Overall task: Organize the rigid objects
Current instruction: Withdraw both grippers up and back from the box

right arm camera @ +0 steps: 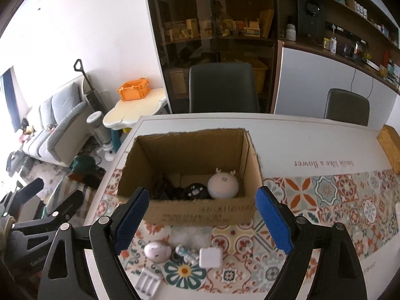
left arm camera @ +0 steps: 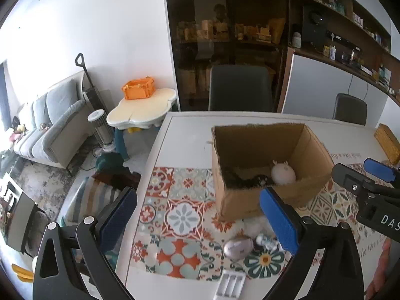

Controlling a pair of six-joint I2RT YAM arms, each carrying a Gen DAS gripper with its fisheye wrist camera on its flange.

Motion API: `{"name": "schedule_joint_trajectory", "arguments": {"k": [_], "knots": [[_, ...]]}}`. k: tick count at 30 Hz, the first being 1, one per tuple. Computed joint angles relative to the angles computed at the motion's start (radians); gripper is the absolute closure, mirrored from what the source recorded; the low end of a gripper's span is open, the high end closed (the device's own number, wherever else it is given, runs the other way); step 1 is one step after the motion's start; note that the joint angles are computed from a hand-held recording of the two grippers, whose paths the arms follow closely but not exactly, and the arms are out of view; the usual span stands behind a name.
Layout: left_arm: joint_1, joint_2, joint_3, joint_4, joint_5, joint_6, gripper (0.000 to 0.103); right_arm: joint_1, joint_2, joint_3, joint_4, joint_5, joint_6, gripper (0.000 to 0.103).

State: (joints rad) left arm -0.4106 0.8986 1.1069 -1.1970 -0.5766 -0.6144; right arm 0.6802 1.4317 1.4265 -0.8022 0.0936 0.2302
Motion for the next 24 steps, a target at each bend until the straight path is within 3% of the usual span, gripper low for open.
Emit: {"name": "schedule_joint_trajectory", "arguments": {"k": [10,24], "knots": [[-0.249,-0.076,-0.086,-0.152,-0.088,-0.250,0.003,0.062,-0.154,-0.204,0.018,0.021,0.073,0.016],[-0.560,-0.104,-0.221,-0.301,-0.088,-0.608,0.003,0.134,-0.260,-0.395,0.000,0.038,0.157,0.016]]}}
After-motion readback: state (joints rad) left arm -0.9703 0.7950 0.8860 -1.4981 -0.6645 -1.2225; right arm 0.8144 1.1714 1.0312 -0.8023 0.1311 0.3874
